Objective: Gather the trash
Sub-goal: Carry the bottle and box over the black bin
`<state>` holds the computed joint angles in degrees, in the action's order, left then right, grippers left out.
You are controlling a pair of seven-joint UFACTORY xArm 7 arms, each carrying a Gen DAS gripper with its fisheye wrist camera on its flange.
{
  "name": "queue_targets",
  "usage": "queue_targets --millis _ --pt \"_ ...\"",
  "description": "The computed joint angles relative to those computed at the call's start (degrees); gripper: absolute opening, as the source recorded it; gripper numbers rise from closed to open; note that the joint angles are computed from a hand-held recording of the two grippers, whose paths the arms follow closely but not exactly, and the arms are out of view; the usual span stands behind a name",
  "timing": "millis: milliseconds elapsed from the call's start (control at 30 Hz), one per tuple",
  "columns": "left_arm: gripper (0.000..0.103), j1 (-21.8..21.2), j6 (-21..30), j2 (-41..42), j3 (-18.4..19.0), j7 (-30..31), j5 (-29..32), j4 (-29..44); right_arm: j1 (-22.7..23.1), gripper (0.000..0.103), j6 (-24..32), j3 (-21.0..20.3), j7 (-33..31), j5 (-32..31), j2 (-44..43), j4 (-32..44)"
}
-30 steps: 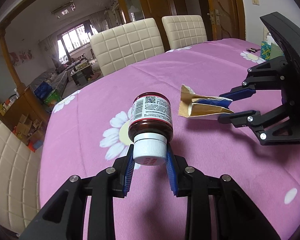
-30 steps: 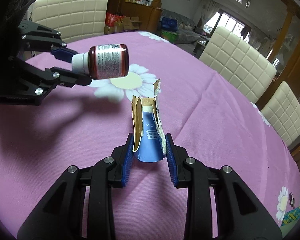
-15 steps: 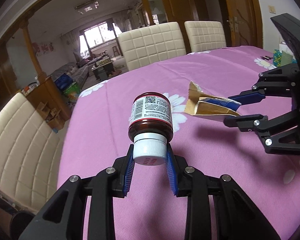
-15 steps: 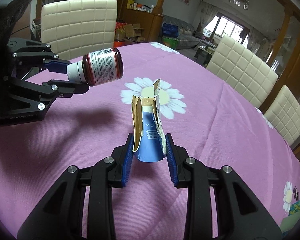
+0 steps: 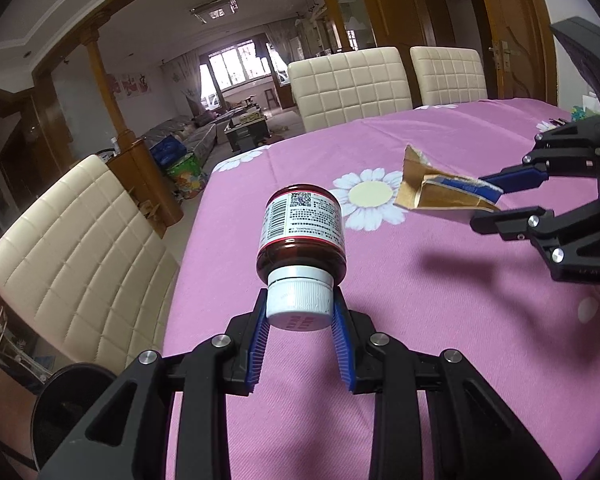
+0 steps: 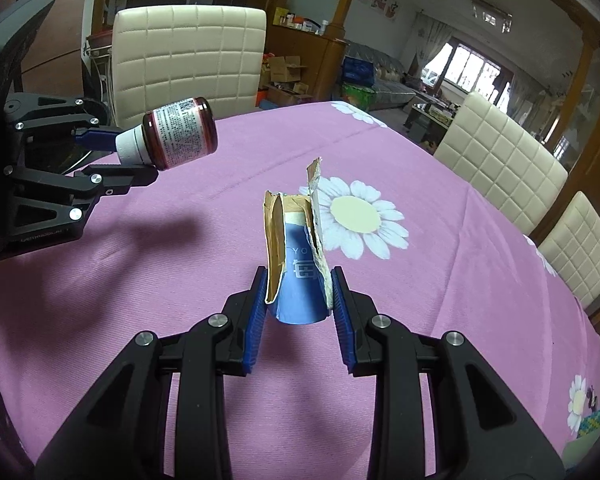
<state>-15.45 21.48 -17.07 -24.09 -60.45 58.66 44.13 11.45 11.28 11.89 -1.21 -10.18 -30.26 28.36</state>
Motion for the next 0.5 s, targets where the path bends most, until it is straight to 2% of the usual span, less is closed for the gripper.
queue_targets --millis 267,500 --pt "0.029 1.6 0.6 -5.5 -0.8 -2.4 0.9 -4.2 0.4 0.033 -0.1 2.3 1.4 -1.3 0.9 1.3" --pt "0.029 4.7 -0.5 -11.5 -2.4 -3.3 -1.8 -8.6 1.9 0.033 0.4 3.9 3.2 -2.0 2.2 2.9"
